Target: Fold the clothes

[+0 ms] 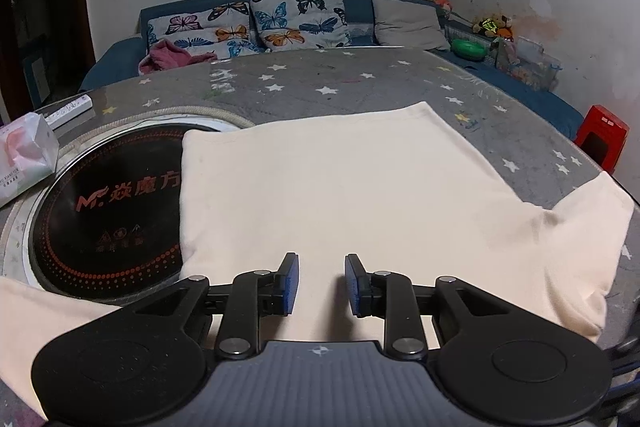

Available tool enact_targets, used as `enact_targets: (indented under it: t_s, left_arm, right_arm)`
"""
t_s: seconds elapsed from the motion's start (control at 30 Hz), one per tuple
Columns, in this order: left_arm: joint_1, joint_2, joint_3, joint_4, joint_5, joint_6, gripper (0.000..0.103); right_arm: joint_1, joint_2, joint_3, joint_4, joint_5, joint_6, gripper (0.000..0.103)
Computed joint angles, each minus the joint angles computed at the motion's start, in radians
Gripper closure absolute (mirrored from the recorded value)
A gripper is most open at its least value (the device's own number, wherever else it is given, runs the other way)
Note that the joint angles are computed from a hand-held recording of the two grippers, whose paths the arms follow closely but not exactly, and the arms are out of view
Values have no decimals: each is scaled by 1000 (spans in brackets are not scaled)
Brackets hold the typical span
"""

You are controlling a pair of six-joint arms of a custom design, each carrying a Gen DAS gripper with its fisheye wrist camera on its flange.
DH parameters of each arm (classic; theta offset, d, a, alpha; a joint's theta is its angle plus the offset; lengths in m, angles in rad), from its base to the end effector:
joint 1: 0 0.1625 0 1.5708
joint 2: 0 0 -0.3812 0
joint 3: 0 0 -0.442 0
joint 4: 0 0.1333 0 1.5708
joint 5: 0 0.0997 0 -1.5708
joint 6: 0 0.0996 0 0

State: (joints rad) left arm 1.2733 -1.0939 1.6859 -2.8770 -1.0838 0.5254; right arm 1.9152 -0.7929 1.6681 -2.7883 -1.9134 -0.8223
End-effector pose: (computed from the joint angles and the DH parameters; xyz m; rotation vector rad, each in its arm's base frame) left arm -0.0258 -0.6978 0.2533 0.7746 2.3451 -0.8421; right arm 0.3223 -0.6028 0.0398 1.4251 -2.3064 0.3441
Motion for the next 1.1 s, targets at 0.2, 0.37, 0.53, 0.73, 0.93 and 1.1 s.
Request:
enact_targets:
  t_s: [0.2, 0.37, 0.53, 0.73, 0.93, 1.1]
  left_arm:
    - [-21, -38, 55, -6, -52, 25, 73]
    - [-38, -58, 94, 12, -100, 23, 73]
    - [-55, -67, 131, 33, -130, 41, 72]
    - [-73, -67, 164, 49, -163, 71, 73]
    - [-85, -65, 186, 65, -183, 98, 73]
    - [-93, -61, 196, 69, -178, 108, 72]
  right_arm:
    - [-17, -37, 39, -32, 24, 44, 95]
    - [-41, -62, 63, -127, -22, 124, 94]
    - [-62, -88, 98, -145, -50, 154, 94]
    - [-85, -136, 144, -273, -98, 208, 94]
    - [-125, -133, 147, -460, -256, 275, 90]
    - [-175, -122, 126, -573, -349, 370, 84]
